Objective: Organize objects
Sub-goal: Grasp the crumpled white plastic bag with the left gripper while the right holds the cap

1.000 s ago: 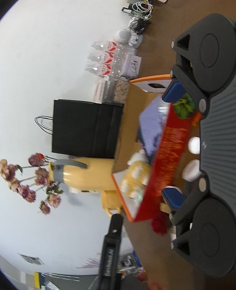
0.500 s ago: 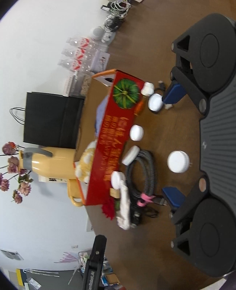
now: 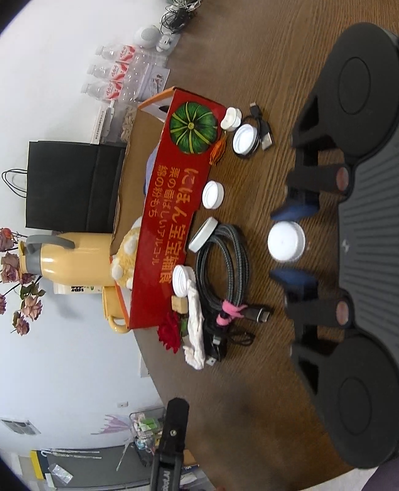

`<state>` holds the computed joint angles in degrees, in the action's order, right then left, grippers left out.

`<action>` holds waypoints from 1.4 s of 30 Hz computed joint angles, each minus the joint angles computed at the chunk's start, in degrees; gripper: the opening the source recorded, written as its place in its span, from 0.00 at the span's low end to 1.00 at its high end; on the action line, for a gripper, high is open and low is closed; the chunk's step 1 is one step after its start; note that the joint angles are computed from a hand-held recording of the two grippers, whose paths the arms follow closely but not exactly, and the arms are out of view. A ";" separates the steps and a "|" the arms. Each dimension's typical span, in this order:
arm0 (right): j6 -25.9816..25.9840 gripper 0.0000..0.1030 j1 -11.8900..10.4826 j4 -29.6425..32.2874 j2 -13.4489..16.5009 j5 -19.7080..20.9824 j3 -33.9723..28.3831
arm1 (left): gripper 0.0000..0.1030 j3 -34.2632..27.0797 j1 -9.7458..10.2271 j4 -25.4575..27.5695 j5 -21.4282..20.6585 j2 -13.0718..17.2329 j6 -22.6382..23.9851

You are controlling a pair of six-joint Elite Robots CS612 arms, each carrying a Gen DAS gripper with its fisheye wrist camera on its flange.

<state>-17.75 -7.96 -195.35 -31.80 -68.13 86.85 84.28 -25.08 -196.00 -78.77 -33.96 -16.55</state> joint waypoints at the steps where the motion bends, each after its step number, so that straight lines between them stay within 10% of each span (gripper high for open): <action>1: -0.11 0.26 0.08 -0.21 0.06 -0.15 -0.04 | 1.00 0.00 -0.01 0.09 -0.01 0.00 -0.02; 22: 4.47 0.26 0.14 -7.66 2.19 -4.76 -3.50 | 1.00 -7.87 -0.17 8.68 -5.05 3.45 -4.69; 31: 4.40 0.26 0.16 -7.62 3.25 -4.59 -4.94 | 1.00 -14.74 -0.55 18.62 -2.46 5.90 -10.98; 42: 4.93 0.26 -0.20 -7.86 3.57 -2.63 -5.08 | 1.00 -15.84 -1.93 19.03 1.15 6.76 -6.75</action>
